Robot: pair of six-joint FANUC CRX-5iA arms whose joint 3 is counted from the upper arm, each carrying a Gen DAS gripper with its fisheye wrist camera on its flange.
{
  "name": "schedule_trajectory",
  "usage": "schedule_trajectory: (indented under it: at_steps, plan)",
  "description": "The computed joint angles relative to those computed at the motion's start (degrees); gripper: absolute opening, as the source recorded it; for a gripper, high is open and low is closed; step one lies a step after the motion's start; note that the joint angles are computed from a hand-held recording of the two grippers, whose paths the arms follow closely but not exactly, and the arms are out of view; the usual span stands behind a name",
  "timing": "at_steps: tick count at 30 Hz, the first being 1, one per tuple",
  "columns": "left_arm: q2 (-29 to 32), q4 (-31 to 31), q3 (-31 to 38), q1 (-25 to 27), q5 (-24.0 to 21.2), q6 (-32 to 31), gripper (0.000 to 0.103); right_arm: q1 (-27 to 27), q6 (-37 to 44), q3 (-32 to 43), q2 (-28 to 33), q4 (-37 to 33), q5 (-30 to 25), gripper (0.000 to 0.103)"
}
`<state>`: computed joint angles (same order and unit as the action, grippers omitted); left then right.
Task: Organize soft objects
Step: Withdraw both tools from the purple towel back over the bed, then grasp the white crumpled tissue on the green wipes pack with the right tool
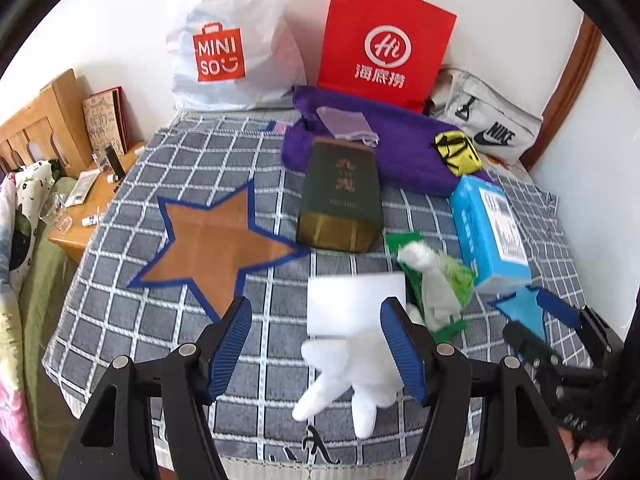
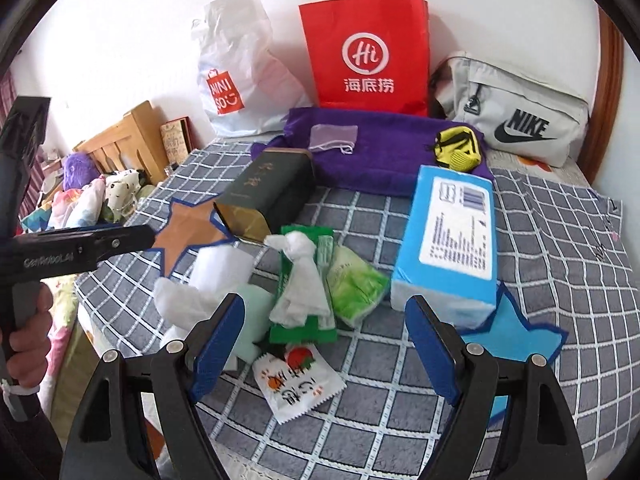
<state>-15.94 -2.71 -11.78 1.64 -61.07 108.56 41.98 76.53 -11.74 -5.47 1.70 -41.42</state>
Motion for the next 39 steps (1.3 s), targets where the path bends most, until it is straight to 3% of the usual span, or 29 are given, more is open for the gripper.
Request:
schedule_trajectory:
  at_steps: [5,10,17,21,24,26,28,30,33,39]
  plan:
    - [-0.94,-1.4,-2.05,-1.45,0.53,1.11,0.065,-0.62,-1.93,-1.46,-0.09,0.26,0.28,0.082]
    - [-2.91,4.45,-6.72,0.16,4.28,-3.42,0.067,-0.45,-1.92,-1.8,0.39,0.38,0.66,0.082]
    - [-3.23,8.22,-9.11,2.41,5.86,-7.56,0.069,1.06,-2.3,0.26,4.59,2.25,2.36,0.08]
    - [-3.46,10.28,-10.81,3.94,7.94,-10.24,0.071,1.46,-1.25,3.73,8.69,2.03,1.79,0.061]
    - [-2.86,11.78,-11.34,4.81,8.5,-11.29,0.071,1.57,0.05,6.06,10.94,1.12,1.09,0.057]
    - [-2.63,13.43,-11.87,5.49,8.93,-12.53,0.071,1.94,1.4,7.4,12.43,1.11,0.58,0.049]
    - [-2.25,13.89,-11.75,5.59,9.14,-12.95,0.071,2.13,3.07,8.82,13.76,0.36,-0.54,0.029]
    - [-1.98,14.44,-11.77,5.81,9.43,-13.35,0.071,2.52,2.91,9.18,14.47,1.36,-1.22,0.015]
    - [-1.68,15.23,-11.89,6.26,9.75,-13.93,0.073,2.01,4.57,9.17,13.59,-0.9,-0.72,0.007]
    - [-0.42,16.09,-11.55,6.23,9.96,-15.08,0.074,1.45,2.93,6.61,9.29,-0.44,1.27,0.007]
